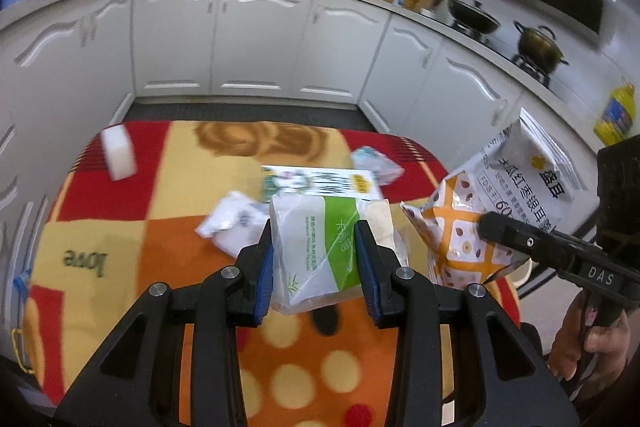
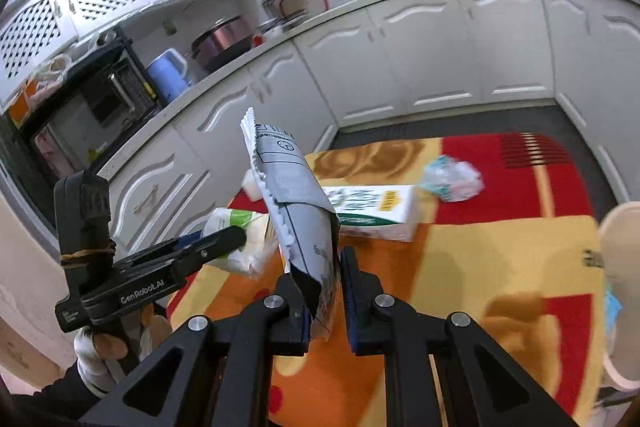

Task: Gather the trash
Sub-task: 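Carry the tissue pack and snack bag over the beige bin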

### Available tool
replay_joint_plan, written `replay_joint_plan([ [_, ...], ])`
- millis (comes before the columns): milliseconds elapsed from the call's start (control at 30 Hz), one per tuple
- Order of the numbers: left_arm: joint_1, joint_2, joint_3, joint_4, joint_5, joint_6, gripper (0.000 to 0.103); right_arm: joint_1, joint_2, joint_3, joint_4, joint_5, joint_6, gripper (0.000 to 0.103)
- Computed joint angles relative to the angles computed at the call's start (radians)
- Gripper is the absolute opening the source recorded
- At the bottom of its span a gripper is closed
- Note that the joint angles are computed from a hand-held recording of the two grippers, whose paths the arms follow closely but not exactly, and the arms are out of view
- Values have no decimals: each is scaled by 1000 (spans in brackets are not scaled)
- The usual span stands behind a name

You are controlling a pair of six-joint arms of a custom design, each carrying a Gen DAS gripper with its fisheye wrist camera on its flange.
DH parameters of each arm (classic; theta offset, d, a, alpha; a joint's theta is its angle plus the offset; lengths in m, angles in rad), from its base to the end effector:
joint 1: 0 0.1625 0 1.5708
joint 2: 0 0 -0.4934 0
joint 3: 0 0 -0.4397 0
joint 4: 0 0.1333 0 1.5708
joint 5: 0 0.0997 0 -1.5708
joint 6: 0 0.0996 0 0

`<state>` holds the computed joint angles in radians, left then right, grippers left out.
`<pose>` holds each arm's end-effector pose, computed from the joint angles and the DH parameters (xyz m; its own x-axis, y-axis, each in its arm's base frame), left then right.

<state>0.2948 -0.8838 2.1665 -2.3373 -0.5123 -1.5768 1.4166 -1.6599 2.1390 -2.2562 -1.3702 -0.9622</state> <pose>-0.4149 -0.3560 0.0307 -0.8338 -0.2563 -0.4890 0.2642 0.5925 -0.7610 0.0801 -0.4819 0.3761 -0.6805 -0.7305 0.0566 -0.7137 0.6433 -0.2771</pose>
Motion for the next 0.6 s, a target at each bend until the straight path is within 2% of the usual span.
replay_joint_plan([
  [367, 53, 151, -136, -255, -31, 327, 35, -112, -32, -73, -15, 30, 17, 12],
  [600, 86, 238, -229, -382, -81, 498, 35, -165, -41, -102, -90, 27, 40, 12],
])
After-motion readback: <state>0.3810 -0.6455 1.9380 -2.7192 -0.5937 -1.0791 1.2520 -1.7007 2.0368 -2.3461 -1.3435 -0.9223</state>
